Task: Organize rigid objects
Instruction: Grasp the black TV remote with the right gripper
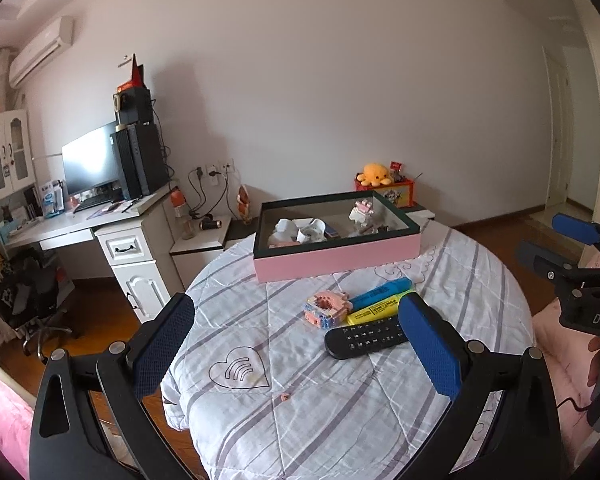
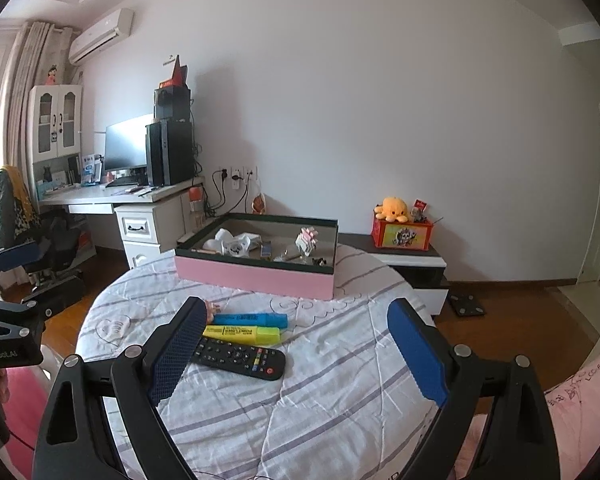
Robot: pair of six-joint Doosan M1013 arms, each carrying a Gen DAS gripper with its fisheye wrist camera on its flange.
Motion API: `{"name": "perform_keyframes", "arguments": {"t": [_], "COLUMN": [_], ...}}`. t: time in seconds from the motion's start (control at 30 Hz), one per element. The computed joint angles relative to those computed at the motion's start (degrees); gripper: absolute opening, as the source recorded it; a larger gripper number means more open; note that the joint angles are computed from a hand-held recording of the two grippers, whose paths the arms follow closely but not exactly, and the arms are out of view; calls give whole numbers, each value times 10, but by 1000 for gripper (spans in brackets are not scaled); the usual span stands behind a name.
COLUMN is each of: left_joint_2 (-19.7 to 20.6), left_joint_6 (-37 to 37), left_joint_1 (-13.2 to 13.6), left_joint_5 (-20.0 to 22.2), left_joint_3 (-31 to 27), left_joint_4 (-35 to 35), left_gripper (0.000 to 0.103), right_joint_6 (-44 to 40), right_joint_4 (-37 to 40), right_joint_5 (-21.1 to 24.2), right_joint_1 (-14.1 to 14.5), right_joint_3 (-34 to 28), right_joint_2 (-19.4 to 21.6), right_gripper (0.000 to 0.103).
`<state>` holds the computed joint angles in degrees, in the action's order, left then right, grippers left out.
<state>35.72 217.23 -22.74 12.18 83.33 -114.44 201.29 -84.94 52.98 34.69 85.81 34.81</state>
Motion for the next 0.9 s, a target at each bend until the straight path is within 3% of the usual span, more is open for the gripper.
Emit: {"name": "perform_keyframes", "arguments": {"t": [0.17,0.47,0.67,0.9], "left_joint_2": [14,46,62,73], "left_joint_6": [-129,-503,-621,-712], "left_joint_1": [-3,-8,-9,-6], "left_joint_5": [-14,-6,4,16], "left_joint_3": [-19,-63,-82,-97], "left_joint_4": [134,521,645,738], "left_gripper": [103,103,103,103], "right_joint_6": [-15,-96,-229,-486], "right_joint_4": [31,134,242,441], "right_joint_5": [-18,-99,-157,-224], "right_joint_1": [-11,-40,-64,-94], "right_joint_3": [-5,-21,-52,-91], "right_joint_2": [7,27,50,73], "right_gripper": [93,93,93,93]}}
